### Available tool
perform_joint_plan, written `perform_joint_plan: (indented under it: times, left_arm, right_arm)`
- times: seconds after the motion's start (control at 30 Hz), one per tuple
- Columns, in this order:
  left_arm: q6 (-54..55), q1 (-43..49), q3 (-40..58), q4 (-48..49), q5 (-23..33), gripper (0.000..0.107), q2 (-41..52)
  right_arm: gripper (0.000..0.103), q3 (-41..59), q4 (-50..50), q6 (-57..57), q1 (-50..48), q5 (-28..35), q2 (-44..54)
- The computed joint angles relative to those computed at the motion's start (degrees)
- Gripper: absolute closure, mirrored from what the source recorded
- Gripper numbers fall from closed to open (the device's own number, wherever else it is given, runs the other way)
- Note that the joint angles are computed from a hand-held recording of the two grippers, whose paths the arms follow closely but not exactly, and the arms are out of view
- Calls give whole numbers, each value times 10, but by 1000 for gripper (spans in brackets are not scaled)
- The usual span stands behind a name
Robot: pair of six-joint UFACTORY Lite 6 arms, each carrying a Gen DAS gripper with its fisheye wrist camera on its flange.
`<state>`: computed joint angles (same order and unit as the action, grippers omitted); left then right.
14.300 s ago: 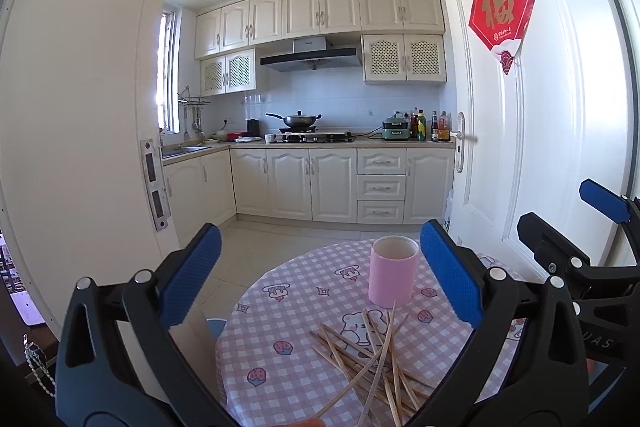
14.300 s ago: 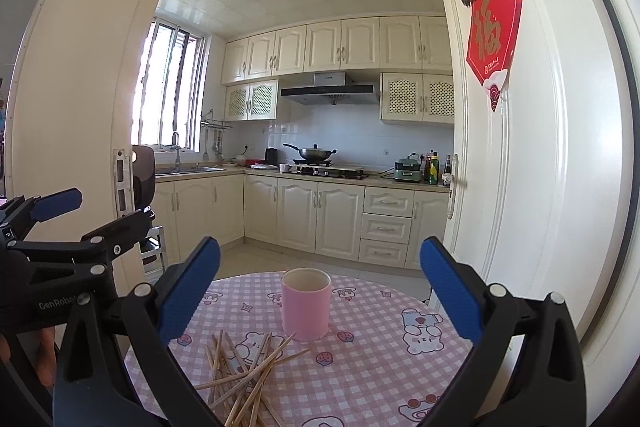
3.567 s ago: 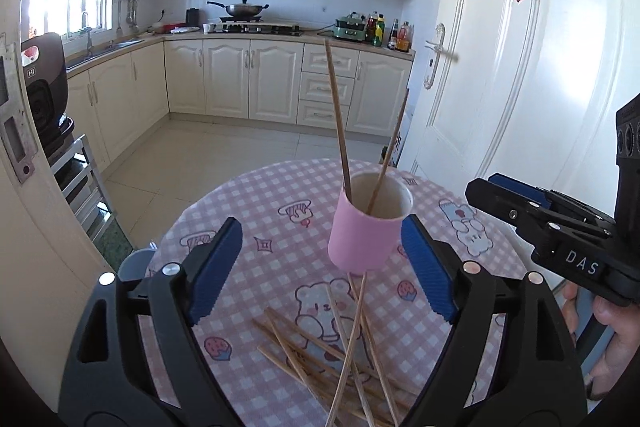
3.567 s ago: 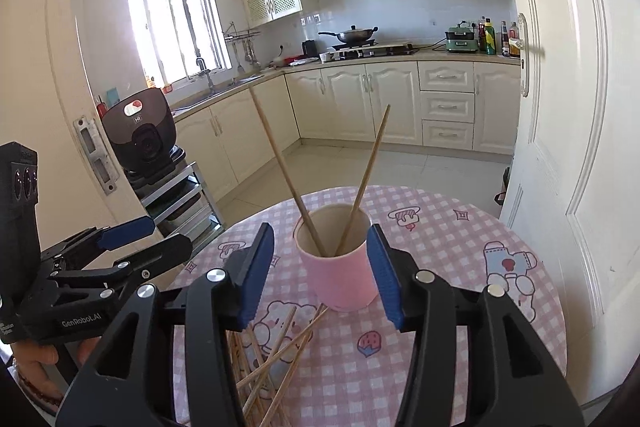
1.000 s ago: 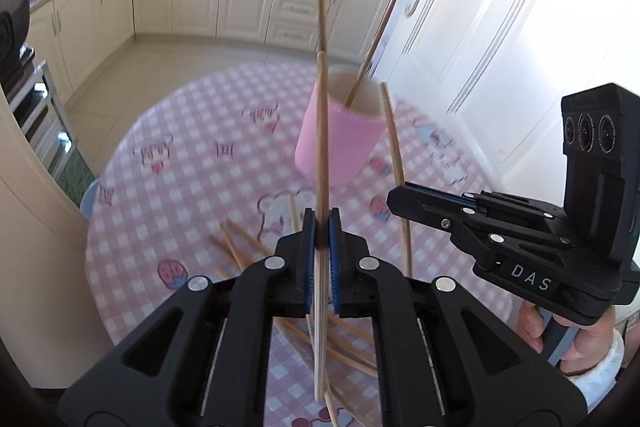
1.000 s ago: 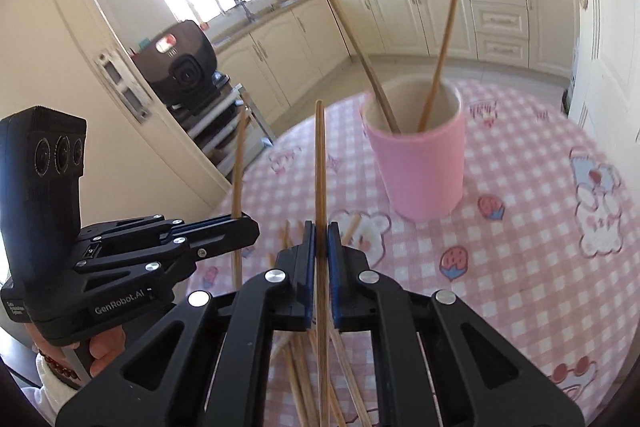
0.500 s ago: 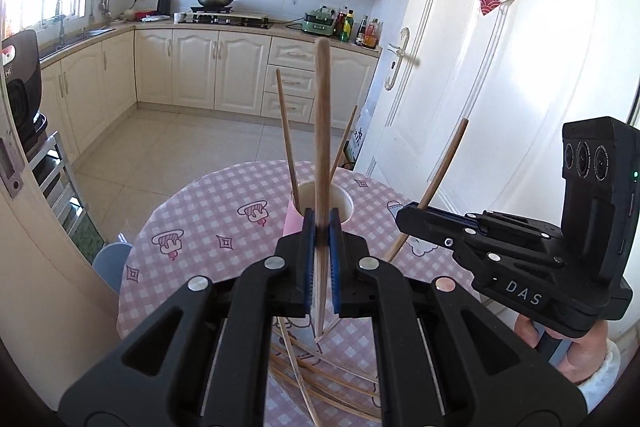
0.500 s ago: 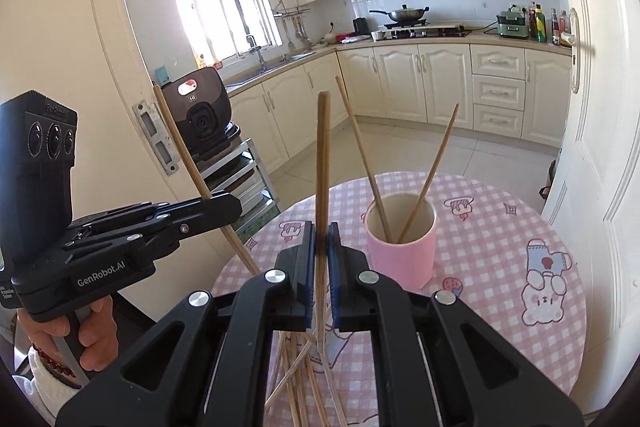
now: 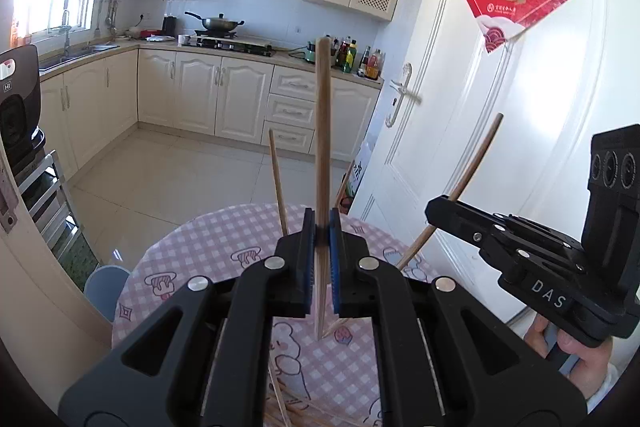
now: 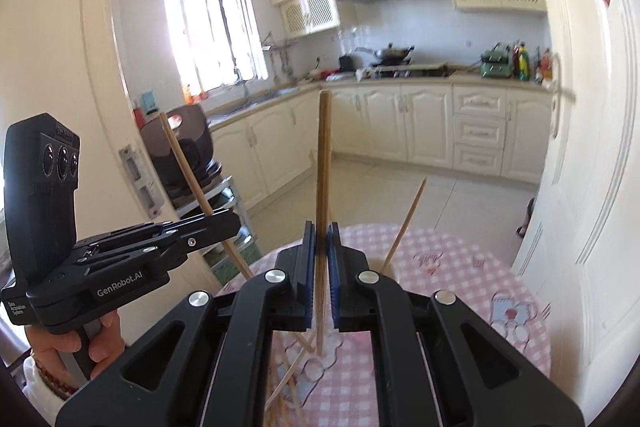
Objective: Organize utensils
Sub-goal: 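Carry both held sticks upright over the pink cup and lower them in, then open both grippers to release the sticks into the cup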
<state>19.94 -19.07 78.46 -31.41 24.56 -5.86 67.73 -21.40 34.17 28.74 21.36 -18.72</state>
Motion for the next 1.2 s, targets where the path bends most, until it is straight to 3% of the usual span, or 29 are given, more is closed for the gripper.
perform_joint_plan:
  times: [0.33,0.4,0.67,0.87,0.97,1.2]
  left_arm:
    - [-21,-4,94,-28,-99,100,102]
    - [-39,-8,102,-1,-108,100,122]
    - [42,-4,78,-63,-125,100,162]
    - [65,-15,39,-70,-152,100,163]
    - [7,-24,36,-7,-155,100,171]
    - [-29,-32,20,38,-159,100,169]
  right_arm:
    - [98,20,-246,216,-10,-27,37]
    - [98,12,-251,229,-22,-45,47]
    - [98,-25,-247,243,-53,-90,81]
    - [98,-54,-305,312,-56,-108,93]
    - [98,-61,-328,336,-56,-110,100]
    - [98,-79,-386,397,-51,-108,105]
